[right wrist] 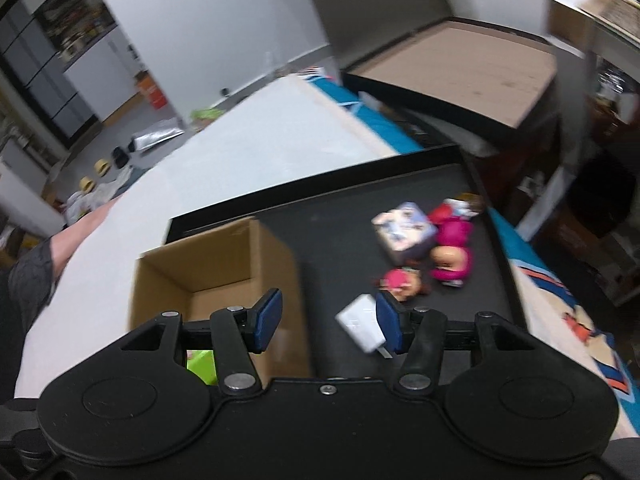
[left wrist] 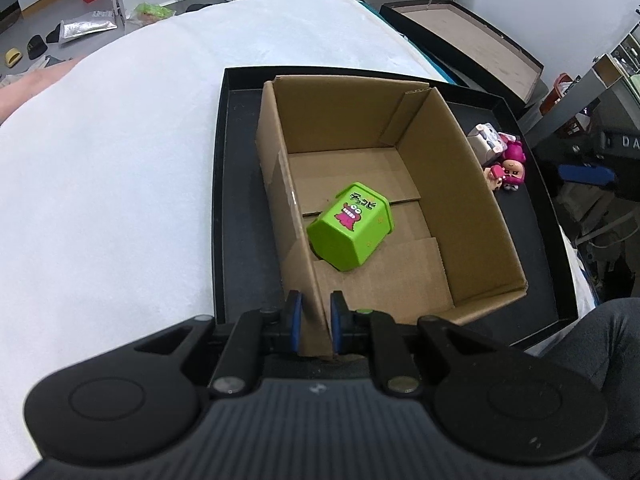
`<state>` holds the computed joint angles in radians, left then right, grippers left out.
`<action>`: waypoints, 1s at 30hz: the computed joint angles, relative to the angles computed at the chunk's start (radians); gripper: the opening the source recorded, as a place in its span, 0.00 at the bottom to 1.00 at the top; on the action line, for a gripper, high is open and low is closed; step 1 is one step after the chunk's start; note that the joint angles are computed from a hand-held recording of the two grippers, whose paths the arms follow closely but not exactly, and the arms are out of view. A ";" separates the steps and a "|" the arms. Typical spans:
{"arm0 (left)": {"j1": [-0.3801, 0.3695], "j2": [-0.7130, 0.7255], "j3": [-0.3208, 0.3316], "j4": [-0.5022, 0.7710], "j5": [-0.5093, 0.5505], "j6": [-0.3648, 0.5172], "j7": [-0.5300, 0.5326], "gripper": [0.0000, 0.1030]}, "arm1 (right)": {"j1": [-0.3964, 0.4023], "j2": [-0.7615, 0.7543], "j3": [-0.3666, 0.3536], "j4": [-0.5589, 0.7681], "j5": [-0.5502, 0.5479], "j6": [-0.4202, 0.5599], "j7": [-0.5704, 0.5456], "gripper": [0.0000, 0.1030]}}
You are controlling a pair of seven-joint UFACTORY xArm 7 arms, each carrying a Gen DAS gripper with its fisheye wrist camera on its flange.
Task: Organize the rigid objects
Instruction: 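Move the right gripper to the white charger and grasp it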
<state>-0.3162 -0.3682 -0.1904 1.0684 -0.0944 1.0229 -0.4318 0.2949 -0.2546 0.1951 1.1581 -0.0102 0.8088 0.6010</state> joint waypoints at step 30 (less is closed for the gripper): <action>0.007 0.009 -0.006 0.018 0.028 0.010 -0.053 0.14 | 0.027 0.196 -0.019 0.031 0.022 0.059 -0.294 0.50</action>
<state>-0.3092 -0.3589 -0.1968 1.0860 -0.0668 1.0325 -0.4850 0.3219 -0.0582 0.1756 1.1888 0.0117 0.8675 0.3069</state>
